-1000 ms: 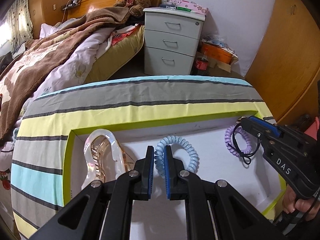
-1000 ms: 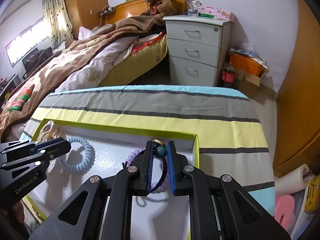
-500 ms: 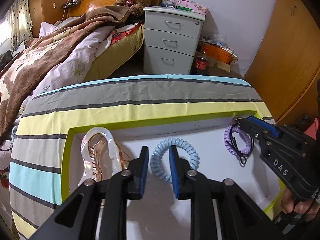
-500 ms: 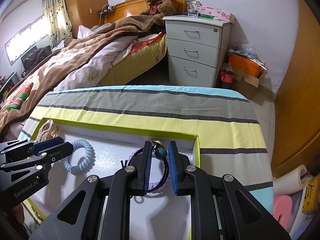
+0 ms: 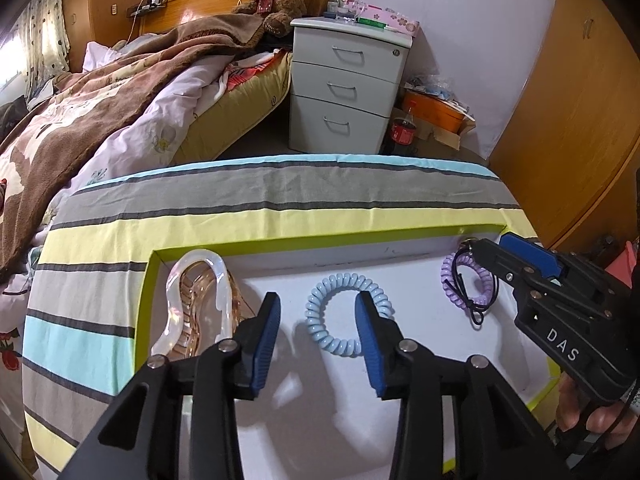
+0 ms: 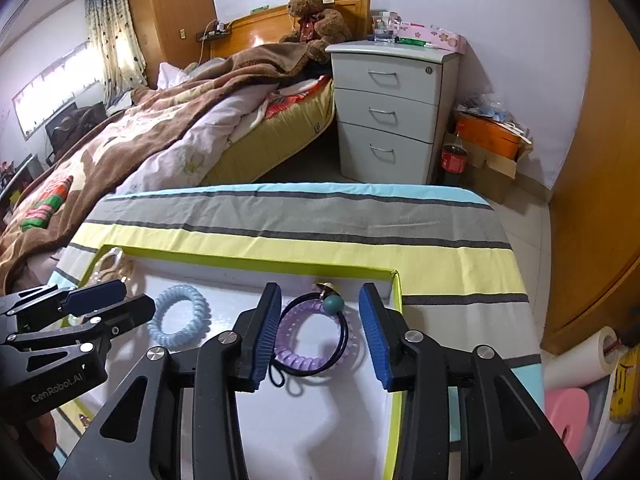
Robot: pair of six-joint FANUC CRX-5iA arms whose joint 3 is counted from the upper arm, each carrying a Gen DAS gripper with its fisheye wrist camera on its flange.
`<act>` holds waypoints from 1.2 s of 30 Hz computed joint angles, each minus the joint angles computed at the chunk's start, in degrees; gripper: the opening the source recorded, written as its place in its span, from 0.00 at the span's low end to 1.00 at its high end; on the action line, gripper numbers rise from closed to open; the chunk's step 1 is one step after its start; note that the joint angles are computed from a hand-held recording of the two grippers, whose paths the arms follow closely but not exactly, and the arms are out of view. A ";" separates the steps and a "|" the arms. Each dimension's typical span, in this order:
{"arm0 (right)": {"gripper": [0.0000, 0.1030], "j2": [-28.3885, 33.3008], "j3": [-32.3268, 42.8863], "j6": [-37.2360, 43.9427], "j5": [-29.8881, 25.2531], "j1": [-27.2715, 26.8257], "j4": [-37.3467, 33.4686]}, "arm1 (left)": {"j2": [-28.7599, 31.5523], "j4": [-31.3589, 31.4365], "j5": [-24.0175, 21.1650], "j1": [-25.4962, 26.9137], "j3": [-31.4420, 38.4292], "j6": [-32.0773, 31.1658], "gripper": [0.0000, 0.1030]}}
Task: Organize jewelry
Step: 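Open right tool releasing black bracelet while left tool releases blue hair tie, withdraw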
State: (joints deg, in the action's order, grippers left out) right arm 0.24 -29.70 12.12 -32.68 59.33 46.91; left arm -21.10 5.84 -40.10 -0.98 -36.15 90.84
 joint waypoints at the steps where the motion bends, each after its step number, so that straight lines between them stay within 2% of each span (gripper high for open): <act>1: 0.41 -0.20 -0.19 -0.60 -0.07 0.16 0.51 | -0.46 0.25 -0.06 0.21 -0.25 -0.38 0.41; 21: 0.41 -8.37 -6.28 -12.55 -4.79 6.57 8.85 | -15.03 1.12 -5.38 4.21 -4.59 -2.21 0.49; 29: 0.41 -12.39 -9.98 -17.80 -7.33 10.47 11.42 | -25.07 7.59 -9.16 11.56 -9.70 -8.51 0.51; 36: 0.41 -15.66 -12.89 -22.11 -10.64 14.49 12.77 | -32.86 13.60 -14.67 19.11 -13.57 -15.84 0.52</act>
